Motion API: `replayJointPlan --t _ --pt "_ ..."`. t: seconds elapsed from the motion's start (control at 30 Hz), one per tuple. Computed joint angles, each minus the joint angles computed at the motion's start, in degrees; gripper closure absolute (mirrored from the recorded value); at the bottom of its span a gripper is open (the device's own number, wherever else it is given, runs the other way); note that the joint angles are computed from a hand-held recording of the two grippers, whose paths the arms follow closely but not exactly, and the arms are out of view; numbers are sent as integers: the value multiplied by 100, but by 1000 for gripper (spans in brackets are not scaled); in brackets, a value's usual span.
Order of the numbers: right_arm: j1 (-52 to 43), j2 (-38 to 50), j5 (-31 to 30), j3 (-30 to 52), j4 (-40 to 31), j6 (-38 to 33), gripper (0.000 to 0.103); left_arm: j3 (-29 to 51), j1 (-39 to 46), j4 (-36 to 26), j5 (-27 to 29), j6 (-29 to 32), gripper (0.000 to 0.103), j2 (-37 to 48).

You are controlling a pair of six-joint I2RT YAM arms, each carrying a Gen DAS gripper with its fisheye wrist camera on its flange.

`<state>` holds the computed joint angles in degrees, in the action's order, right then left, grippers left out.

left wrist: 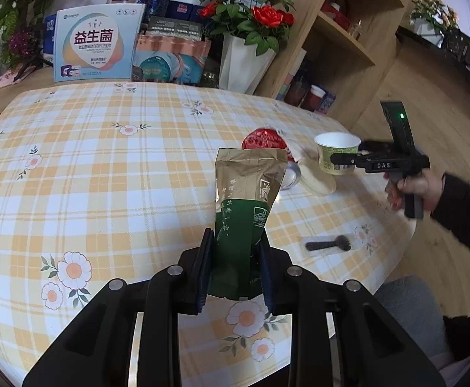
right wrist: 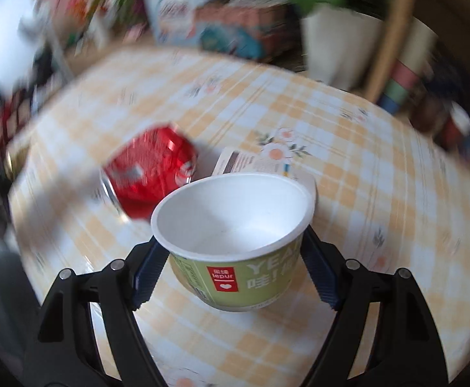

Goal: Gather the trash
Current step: 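Carry the green cup and sachet over the brown bin with both grippers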

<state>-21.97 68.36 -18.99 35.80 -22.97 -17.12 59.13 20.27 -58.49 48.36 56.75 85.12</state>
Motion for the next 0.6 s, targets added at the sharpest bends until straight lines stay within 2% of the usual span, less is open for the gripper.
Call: replayJointPlan --t 0.13,0.3,0.43,0.6 --pt "-722 -779 -582 -787 485 770 25 -243 18 4 162 -292 77 -305" --pt "-1280 -1891 -865 -1488 344 1165 25 -463 118 -189 122 -344 77 -772" --pt "-1901 -3038 -1264 -1790 -454 1022 25 -600 389 -421 67 -282 77 -1200" --pt "-2771 -4570 -1937 -1801 -2141 479 25 -711 773 -929 84 -16 77 -1644"
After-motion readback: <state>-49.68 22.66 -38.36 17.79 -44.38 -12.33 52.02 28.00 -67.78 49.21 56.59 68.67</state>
